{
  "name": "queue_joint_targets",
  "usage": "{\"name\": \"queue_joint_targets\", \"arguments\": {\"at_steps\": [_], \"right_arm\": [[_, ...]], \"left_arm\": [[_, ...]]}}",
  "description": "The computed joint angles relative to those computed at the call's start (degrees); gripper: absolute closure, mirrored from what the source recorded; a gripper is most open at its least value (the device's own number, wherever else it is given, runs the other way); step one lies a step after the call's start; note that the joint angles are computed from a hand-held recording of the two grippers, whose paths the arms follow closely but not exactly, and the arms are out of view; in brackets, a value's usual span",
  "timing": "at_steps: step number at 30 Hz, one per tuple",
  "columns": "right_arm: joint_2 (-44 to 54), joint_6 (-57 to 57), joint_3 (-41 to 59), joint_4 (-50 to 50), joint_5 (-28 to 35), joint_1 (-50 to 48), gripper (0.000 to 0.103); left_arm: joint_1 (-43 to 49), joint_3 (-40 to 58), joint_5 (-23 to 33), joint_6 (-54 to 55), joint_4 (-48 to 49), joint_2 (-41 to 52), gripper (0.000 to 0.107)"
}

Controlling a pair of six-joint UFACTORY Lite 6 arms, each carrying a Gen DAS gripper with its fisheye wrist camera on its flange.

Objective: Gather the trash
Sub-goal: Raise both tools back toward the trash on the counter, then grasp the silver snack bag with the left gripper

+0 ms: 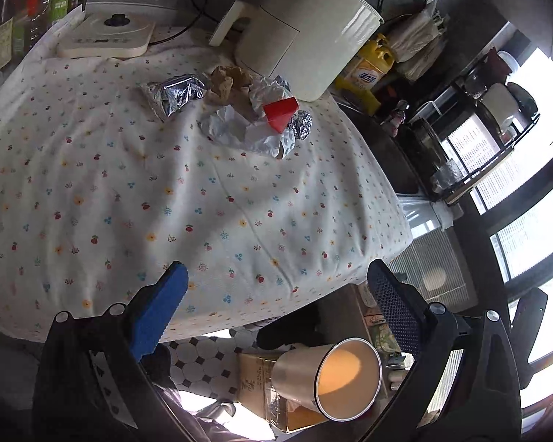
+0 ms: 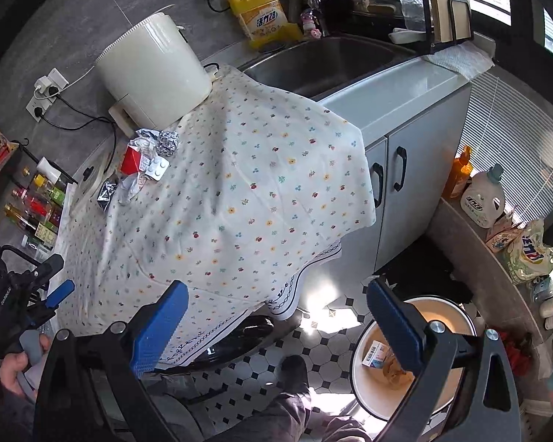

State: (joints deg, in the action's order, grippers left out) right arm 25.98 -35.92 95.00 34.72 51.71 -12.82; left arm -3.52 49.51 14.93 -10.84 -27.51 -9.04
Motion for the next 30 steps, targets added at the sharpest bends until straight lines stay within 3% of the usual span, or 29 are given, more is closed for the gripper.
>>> {"name": "queue_joint_targets", "arguments": {"at_steps": [6,14,20,24,30], "right_arm": [[3.7,8.1,7.0,-3.5,-1.6,8.0,0.009],[13.6,19.5,22.5,-10.2,-0.6,16.0,0.013],[21.9,28.5,35.5,-15.4,1.1,21.1,0.014],[27.2,34.5,44.0,-18.9,3.0,23.5,0.014],[33.6,41.8,54.6,-23.8,6.7,25.7,0.015]], "left_arm": [[11.2,3.0,3.5,28.3,-23.4,3.8,0.010],[21.9,13.2,9.9,48.2,-38.7,15.9,0.010],[27.8,24.9,15.5,52.2,-40.4,27.6,0.012],[30.6,35.7,19.2,49.1,-36.9,36.9,0.028],[31.1,53.8,21.5,37.7,-24.2,50.3,0.042]]}}
